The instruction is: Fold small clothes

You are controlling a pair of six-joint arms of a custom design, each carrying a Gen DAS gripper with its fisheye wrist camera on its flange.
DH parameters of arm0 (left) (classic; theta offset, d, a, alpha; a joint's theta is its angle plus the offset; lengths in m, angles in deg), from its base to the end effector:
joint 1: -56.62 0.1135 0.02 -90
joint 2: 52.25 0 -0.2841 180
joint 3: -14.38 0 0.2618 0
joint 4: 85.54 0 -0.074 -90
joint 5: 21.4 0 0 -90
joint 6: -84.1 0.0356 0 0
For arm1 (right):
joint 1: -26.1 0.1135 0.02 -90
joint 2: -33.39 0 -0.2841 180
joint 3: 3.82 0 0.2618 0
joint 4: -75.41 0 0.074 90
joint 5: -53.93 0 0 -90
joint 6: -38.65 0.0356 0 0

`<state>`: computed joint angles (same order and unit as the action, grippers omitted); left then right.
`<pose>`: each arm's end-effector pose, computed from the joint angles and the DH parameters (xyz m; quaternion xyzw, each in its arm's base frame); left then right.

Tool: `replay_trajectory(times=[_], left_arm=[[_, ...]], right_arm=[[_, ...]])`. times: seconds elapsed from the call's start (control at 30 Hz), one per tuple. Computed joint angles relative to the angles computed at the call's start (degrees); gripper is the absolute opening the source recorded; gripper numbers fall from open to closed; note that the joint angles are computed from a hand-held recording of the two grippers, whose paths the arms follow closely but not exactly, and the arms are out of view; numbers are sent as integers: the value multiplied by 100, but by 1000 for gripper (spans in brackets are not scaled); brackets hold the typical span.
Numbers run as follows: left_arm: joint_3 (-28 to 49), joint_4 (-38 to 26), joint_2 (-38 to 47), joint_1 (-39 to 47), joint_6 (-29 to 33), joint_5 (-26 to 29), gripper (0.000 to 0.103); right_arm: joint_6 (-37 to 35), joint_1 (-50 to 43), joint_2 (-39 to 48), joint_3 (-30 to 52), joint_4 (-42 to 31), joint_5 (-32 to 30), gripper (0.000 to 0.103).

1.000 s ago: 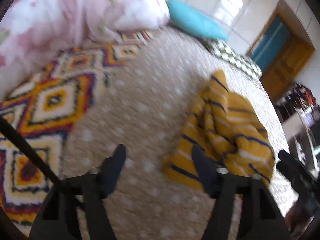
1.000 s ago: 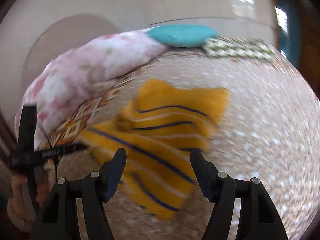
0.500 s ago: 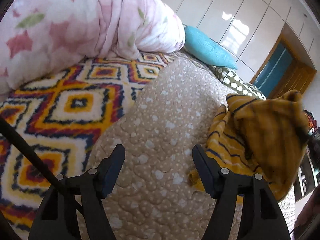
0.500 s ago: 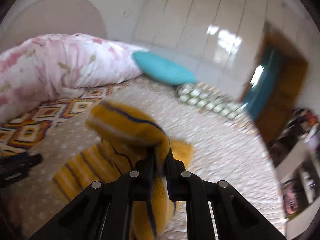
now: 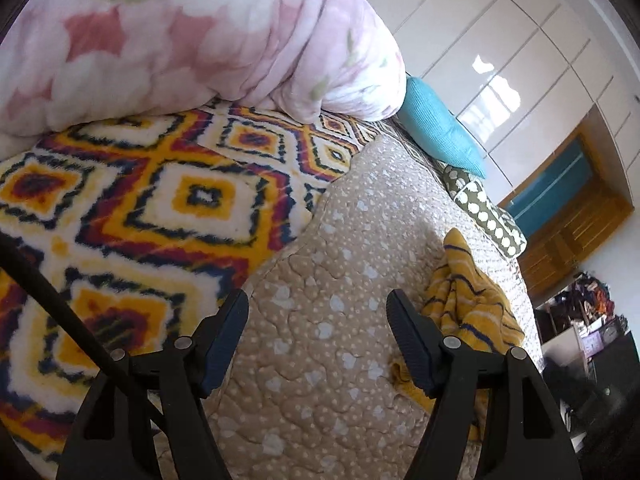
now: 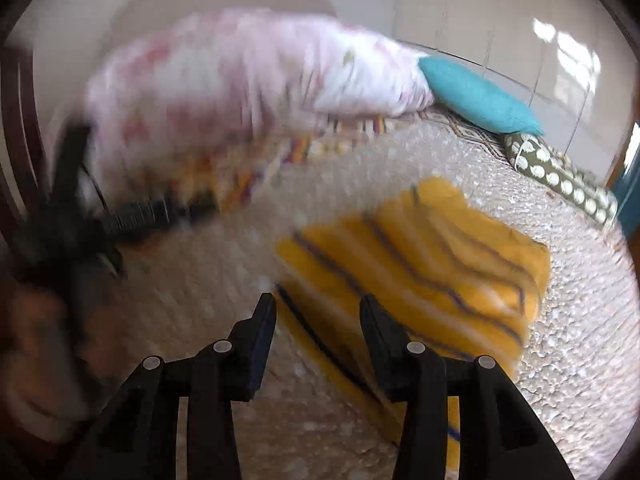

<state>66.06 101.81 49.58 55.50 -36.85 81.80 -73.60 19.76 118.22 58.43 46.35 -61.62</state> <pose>0.3255 -0.0145 0.1167 -0.1898 0.8915 -0.2111 0.3531 0.3018 -0.0181 0.2127 -0.1994 0.9022 0.1233 0.3621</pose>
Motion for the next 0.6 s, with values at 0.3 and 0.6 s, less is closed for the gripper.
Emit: replay_trajectory(times=[0.3,0.6], left_arm=[[-34,96,-52,-277,199,305,73],[817,-334,757,-799,446,1283,31]], right_arm=[[1022,510,2751,3274,-1289,1208,56],[730,969,4762,5946,-3364,2490,9]])
